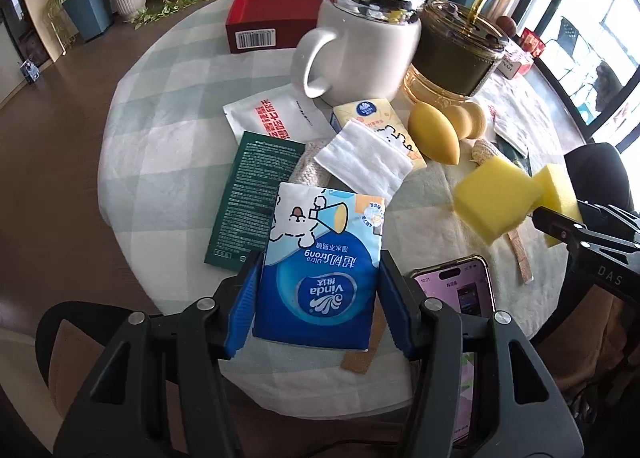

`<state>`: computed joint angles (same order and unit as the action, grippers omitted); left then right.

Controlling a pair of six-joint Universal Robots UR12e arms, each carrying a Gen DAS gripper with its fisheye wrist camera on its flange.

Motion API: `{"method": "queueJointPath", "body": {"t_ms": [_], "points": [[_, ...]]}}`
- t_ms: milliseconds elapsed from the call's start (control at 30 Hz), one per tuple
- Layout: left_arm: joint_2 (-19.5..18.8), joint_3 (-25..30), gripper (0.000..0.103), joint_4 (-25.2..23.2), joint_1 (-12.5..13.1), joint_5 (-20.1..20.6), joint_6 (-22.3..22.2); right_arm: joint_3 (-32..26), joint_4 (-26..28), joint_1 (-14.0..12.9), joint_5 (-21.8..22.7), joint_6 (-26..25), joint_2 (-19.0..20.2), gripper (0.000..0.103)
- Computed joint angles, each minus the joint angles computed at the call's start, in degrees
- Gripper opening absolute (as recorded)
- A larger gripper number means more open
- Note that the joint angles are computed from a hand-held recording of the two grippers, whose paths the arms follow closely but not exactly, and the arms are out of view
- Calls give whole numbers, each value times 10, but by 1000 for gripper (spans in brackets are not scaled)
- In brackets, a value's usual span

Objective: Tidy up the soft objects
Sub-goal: 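Lift the yellow sponge with the right tool and carry it over the red tray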

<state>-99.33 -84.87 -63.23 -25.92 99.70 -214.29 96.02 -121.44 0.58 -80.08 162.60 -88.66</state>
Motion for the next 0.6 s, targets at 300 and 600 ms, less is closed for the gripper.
{"method": "queueJointPath", "body": {"t_ms": [300, 600], "points": [[4, -1, 53, -2, 2, 8, -14, -3, -1, -8, 1, 3, -2, 58], [3, 3, 53, 3, 3, 9, -12, -10, -8, -6, 6, -9, -8, 58]]}}
